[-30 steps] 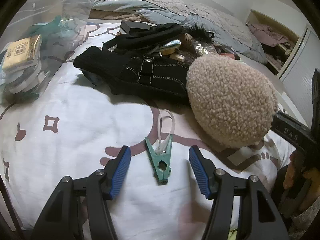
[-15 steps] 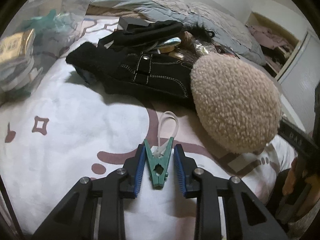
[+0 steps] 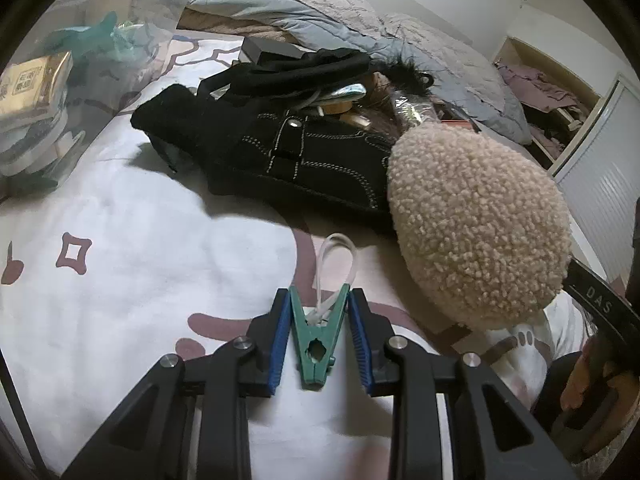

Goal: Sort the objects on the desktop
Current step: 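Carry the clothespin in the left gripper and earmuff in the right toward the box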

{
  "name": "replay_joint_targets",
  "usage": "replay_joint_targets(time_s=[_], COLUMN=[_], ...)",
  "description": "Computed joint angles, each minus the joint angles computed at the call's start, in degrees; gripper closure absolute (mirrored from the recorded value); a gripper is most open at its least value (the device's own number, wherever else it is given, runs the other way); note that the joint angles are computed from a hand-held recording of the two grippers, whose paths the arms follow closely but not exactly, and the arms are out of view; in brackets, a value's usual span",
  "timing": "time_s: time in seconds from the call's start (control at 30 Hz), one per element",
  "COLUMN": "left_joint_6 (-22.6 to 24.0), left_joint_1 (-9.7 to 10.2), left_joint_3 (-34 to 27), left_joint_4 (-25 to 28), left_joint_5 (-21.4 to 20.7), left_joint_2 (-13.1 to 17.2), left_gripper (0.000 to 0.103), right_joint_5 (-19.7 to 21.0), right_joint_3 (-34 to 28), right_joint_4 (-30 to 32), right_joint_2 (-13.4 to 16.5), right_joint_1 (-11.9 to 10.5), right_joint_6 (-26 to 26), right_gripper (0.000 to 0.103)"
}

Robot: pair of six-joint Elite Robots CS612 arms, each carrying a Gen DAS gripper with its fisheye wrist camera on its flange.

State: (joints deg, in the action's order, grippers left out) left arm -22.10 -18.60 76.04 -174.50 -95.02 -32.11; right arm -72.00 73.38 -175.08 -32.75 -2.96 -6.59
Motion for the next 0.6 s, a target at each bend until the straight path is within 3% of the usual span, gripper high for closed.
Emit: replay_joint_targets(time_s=[0.3, 0.6], left_joint_6=[1.2, 1.9], left_joint_1=[-0.27, -0.32], left_joint_3=[1.9, 2.8], left_joint_4=[-3.0, -5.0], left_joint_5=[1.9, 1.8], left_joint_2=[-1.3, -2.5], left_gripper=[0.074, 0.074], right_joint_5=[3.8, 5.3], right_joint_3=[1.4, 2.3], right_joint_4=[-3.8, -7.1], right_joint_2=[-1.0, -2.1], right_joint_1=[-1.3, -2.2], right_joint_6=[3.6, 6.0], right_gripper=[0.081, 0.082])
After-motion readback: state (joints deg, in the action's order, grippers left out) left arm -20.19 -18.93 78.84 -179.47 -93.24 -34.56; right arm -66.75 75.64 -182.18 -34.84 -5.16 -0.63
